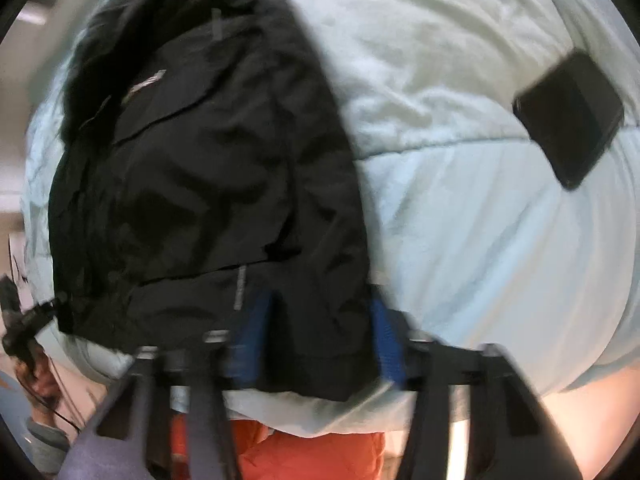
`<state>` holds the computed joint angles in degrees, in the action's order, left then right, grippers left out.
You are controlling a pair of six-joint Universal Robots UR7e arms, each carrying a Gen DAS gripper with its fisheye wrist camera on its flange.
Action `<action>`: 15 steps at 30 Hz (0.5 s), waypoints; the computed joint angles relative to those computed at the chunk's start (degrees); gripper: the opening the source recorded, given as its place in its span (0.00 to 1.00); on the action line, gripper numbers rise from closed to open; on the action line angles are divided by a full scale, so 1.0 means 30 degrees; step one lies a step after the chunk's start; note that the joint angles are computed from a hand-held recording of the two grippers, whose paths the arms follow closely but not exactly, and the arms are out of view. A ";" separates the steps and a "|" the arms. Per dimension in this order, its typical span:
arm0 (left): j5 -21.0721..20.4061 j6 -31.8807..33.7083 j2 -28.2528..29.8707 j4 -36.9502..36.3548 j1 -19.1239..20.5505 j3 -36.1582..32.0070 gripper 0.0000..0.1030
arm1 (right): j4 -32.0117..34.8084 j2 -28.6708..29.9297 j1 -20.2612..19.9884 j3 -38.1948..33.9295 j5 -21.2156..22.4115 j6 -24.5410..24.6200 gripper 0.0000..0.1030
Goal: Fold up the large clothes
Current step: 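Grasp the jacket hem with both grippers, then lift the hem and fold it toward the hood with both grippers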
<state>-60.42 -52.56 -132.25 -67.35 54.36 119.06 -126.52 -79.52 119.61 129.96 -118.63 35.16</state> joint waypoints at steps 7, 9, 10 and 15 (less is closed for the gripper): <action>-0.3240 0.3154 -0.0707 -0.4548 0.1473 0.0432 0.28 | -0.2395 -0.0262 -0.0708 0.0445 0.3792 -0.1358 0.36; -0.3236 0.3033 -0.0370 -0.4073 0.1633 0.0735 0.33 | -0.2789 -0.0057 -0.1066 0.0837 0.4107 -0.1166 0.40; -0.2935 0.2863 -0.0368 -0.3567 0.1468 0.0874 0.34 | -0.3027 -0.0093 -0.1224 0.1086 0.4123 -0.1061 0.40; -0.2673 0.2581 -0.0289 -0.3168 0.2226 0.1247 0.35 | -0.2915 -0.0296 -0.1912 0.1456 0.4002 -0.0810 0.46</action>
<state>-68.44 -44.81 -133.11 -76.85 61.04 122.80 -135.26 -80.41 113.88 134.33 -106.62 32.73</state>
